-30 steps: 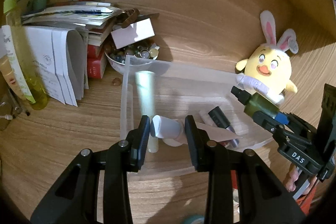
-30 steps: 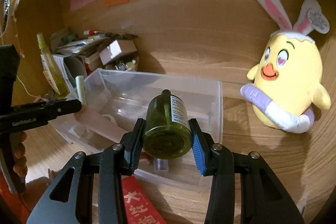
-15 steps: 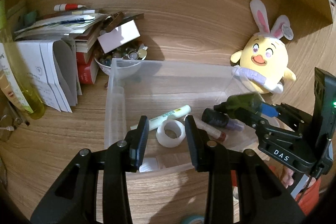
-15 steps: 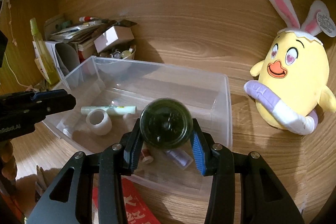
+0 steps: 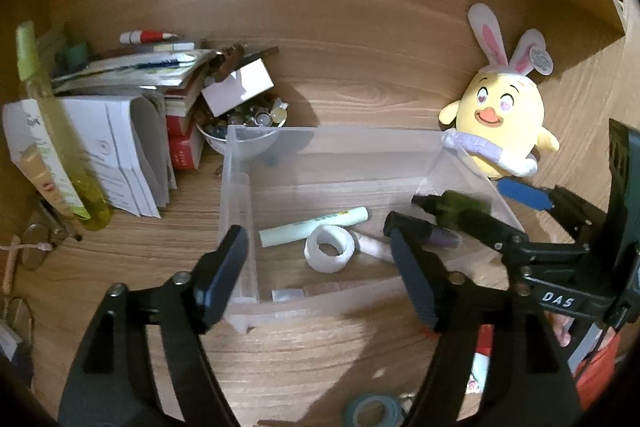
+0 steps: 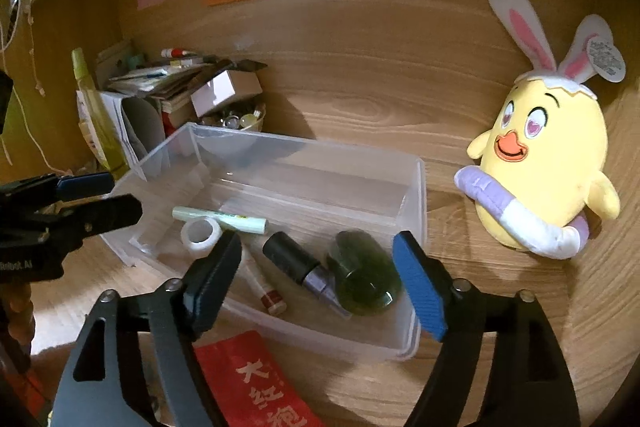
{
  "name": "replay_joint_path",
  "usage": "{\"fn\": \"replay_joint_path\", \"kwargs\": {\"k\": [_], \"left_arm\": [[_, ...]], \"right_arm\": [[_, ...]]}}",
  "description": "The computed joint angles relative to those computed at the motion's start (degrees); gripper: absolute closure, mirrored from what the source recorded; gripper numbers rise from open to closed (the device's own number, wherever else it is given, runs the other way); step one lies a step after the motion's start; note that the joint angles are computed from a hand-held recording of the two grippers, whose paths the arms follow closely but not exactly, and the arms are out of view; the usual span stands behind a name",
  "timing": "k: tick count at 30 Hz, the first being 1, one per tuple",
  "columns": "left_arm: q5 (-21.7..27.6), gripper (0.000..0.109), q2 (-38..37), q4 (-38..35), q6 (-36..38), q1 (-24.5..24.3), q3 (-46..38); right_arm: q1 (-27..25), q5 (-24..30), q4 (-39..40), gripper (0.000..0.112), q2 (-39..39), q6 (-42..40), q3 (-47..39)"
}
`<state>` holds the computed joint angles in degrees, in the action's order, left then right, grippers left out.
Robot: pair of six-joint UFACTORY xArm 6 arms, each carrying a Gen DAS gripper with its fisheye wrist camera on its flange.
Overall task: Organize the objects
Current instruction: 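Move the left tool toward the blue Max box while the right tool approaches the red tea packet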
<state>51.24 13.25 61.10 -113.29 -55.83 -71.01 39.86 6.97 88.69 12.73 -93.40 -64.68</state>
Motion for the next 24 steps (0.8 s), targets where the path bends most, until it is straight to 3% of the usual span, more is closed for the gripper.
{"fn": "replay_joint_path", "kwargs": {"k": [8, 24], "left_arm": [[4.1, 0.018, -0.9, -0.3, -0.1, -3.2, 0.0], [6.2, 0.016, 0.0, -4.9, 0.5, -7.8, 0.6]], "right_arm": [[-0.4, 0.8, 7.1, 0.03, -5.1, -6.7, 3.7], [-1.2, 1.0, 12.3, 0.028, -12.8, -10.1, 13.7]]}}
